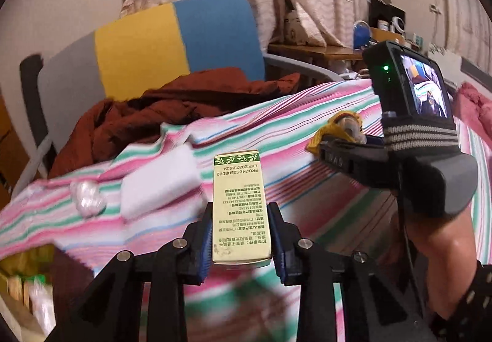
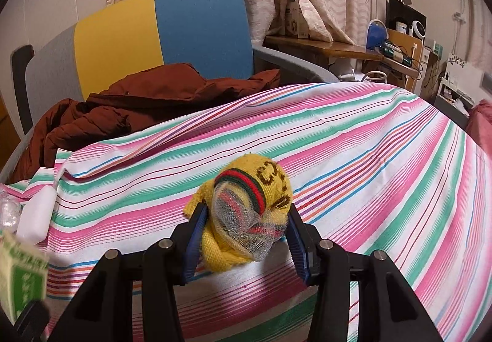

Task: Organize objects
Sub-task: 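Carry the small box and the plush toy toward the gold tray with both grippers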

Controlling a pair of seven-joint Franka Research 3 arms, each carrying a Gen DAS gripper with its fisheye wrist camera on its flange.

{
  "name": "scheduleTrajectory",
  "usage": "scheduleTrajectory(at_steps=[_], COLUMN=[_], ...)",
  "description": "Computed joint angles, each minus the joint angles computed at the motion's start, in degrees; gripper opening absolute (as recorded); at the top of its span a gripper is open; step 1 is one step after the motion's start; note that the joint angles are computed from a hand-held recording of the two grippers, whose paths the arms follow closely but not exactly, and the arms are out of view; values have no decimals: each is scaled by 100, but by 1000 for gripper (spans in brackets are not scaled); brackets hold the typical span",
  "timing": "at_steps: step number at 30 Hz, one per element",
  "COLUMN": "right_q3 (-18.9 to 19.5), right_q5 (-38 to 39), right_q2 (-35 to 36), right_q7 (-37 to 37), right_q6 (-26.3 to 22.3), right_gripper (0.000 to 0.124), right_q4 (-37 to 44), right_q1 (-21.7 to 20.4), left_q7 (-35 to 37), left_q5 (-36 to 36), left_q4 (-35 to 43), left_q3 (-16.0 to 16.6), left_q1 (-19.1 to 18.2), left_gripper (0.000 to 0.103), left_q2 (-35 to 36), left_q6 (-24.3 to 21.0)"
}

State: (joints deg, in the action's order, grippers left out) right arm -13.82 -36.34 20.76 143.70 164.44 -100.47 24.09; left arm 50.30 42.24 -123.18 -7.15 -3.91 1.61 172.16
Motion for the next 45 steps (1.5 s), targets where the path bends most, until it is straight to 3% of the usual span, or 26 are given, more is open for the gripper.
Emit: scheduleTrajectory(at_steps=[8,13,16,23,29,32,34,36,39,42,45], right_q3=[-201,-274,18,432,892,1122,1276,1424,1600,1639,1730], right_q5=[-583,-1314,-1215,-1245,-816,-546,-308,-179,198,958,1388], right_q2=[-48,-212,-345,-977,-1635,-1937,-2095,-2300,-2580,-2814,-3002], right_q7=[432,1046,810,543,405,448,422,500,447,-46,-456], right_q6=[-22,120,50,385,722,873,956,1029,1146,1193,1236], right_gripper=[50,50,50,50,50,50,50,50,50,50,50], right_q4=[-3,-116,-228,-978,-1894,-2336,-2575,-2865,-3260,-3572,-3746], right_q1=[204,251,38,-225,-520,-706,-841,-964,-1090,-990,-921], left_q7=[159,-79,-142,-210,-96,782,1833,2700,3405,3812,3902], left_q5=[-734,-504,-275,-111,-125,-1491,-3090,-4228,-4982,-5442,-5487], left_q4=[-597,-599,-565,-521,-483,-814,-1136,-1409,-1767,-2083,-2448], left_q3=[-34,-79,-102,-88,-93,10,254,574,933,1296,1411], left_q1=[123,183,176,159,134,28,-334,-789,-1260,-1667,-1687], left_gripper=[31,30,30,30,30,30,30,30,30,30,30], left_q2=[-339,-335,-310,-283,-309,-559,-833,-1134,-1582,-2039,-2559], left_q6=[-250,-327,-361,-412,-563,-173,70,196,283,282,279])
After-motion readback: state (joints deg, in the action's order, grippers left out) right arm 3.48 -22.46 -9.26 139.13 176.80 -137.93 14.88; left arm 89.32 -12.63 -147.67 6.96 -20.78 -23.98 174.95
